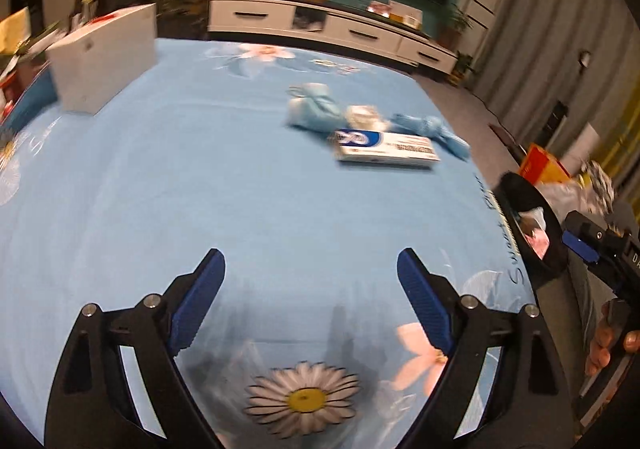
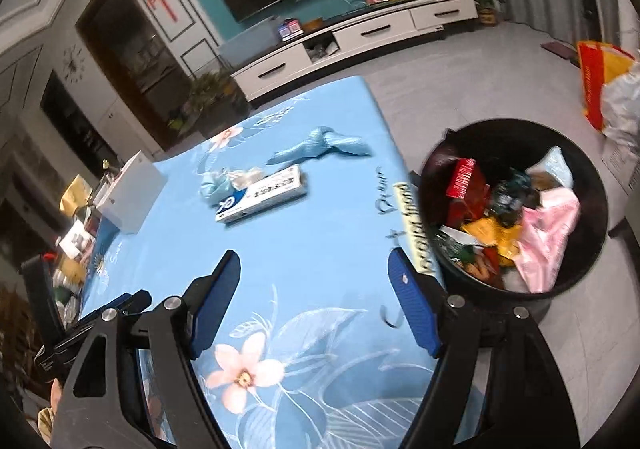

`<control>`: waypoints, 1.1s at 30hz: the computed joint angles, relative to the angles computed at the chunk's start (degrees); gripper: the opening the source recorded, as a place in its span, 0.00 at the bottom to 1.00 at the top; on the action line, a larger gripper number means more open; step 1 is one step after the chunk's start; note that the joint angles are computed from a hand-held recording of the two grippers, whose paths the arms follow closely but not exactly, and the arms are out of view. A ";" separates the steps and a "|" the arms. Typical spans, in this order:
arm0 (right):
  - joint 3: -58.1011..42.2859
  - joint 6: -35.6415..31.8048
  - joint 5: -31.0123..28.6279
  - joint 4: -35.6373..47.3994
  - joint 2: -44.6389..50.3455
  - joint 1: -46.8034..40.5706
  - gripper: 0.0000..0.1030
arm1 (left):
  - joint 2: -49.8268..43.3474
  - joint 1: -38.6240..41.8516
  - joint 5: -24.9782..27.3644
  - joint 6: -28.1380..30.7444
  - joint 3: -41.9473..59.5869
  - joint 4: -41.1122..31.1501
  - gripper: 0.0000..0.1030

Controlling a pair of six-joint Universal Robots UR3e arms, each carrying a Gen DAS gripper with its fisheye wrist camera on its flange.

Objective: Collect trash
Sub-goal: 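Grasp the blue face mask with the left tool while the right tool grasps the blue cloth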

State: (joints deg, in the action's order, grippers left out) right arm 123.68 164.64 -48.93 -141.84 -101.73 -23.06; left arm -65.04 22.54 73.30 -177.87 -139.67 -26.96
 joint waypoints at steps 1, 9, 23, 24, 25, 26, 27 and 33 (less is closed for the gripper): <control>-1.00 1.43 -0.89 -1.65 1.59 1.73 0.73 | 1.21 2.27 -1.19 1.01 -0.57 -1.12 0.85; -9.76 7.23 -6.79 -10.31 13.63 10.94 0.73 | -3.28 5.39 -3.81 1.10 0.49 2.50 0.85; -45.47 9.24 -16.94 -5.23 43.27 20.10 0.73 | -37.43 -3.97 -1.29 -6.85 29.60 7.66 0.76; -50.61 9.68 -18.26 -3.77 46.73 21.06 0.73 | -38.98 -4.16 -1.26 -7.19 31.48 7.52 0.76; -54.23 9.65 -18.75 -2.74 49.09 21.65 0.73 | -40.79 -4.54 -1.28 -7.51 33.86 7.22 0.76; -58.07 9.94 -19.97 -2.14 51.71 22.43 0.73 | -42.02 -4.92 -1.12 -7.68 35.51 6.99 0.76; -61.56 10.19 -21.09 -1.36 53.96 23.15 0.72 | -43.71 -5.53 -0.36 -8.06 37.90 6.53 0.76; -80.25 10.02 -24.37 7.68 65.00 25.68 0.61 | -51.18 -7.81 1.18 -7.81 47.67 3.41 0.67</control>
